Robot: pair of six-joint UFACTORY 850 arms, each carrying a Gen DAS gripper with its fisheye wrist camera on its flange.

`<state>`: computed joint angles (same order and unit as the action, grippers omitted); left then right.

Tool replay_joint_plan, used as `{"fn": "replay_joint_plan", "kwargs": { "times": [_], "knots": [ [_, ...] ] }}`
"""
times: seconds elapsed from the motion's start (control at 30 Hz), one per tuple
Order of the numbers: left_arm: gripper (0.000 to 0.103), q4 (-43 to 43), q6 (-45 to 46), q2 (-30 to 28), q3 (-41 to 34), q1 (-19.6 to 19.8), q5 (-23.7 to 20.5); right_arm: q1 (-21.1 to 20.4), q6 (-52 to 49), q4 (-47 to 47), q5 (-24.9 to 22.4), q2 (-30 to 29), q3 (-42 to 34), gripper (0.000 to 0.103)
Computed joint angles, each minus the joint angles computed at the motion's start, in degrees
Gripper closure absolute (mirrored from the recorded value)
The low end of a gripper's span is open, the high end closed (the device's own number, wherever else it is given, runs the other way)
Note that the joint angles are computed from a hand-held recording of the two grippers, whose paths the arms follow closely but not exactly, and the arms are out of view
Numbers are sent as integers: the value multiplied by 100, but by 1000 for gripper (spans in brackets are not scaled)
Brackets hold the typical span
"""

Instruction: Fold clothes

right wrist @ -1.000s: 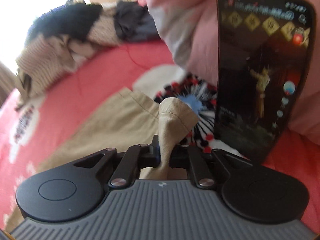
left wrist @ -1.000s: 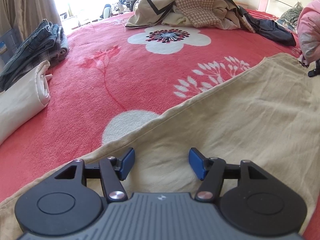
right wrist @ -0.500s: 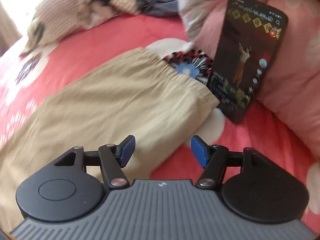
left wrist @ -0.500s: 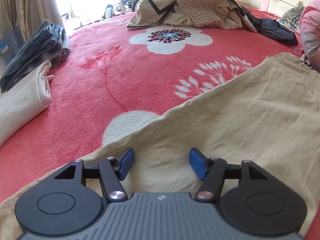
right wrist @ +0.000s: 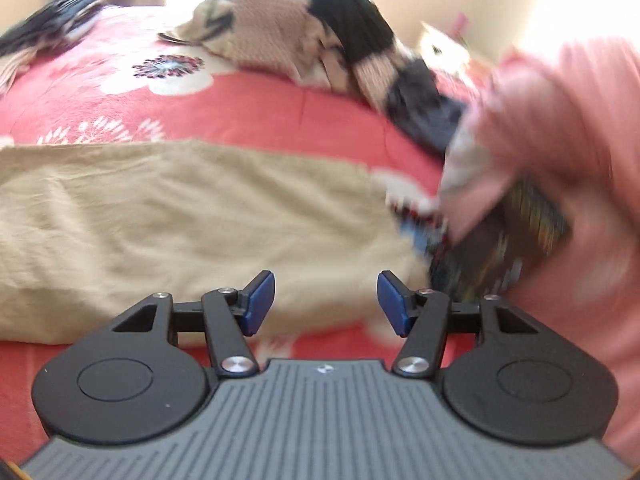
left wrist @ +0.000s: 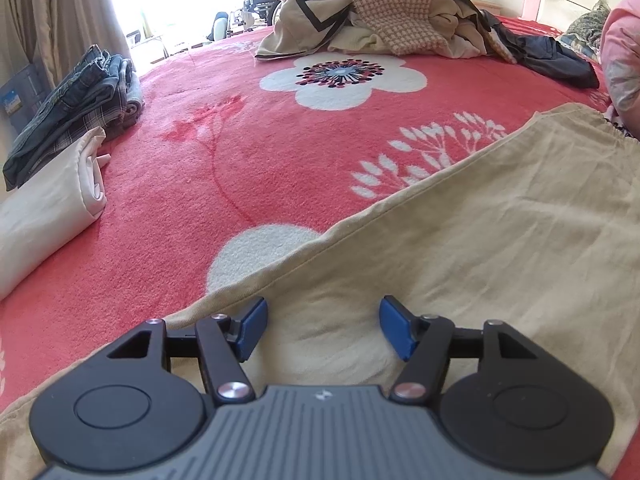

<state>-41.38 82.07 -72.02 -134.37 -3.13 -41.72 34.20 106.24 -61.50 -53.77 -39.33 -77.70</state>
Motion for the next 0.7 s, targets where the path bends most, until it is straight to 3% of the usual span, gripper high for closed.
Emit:
{"fn": "replay_joint_plan", "kwargs": {
  "times": [0.27,0.7],
  "knots": [
    [38,-46,26,-5,5,3,6,-157,-62,34,573,-84,-90,56],
    [38,-72,17,-7,12,4,10,-115,-6,238,812,-239,-211,60]
  ]
}}
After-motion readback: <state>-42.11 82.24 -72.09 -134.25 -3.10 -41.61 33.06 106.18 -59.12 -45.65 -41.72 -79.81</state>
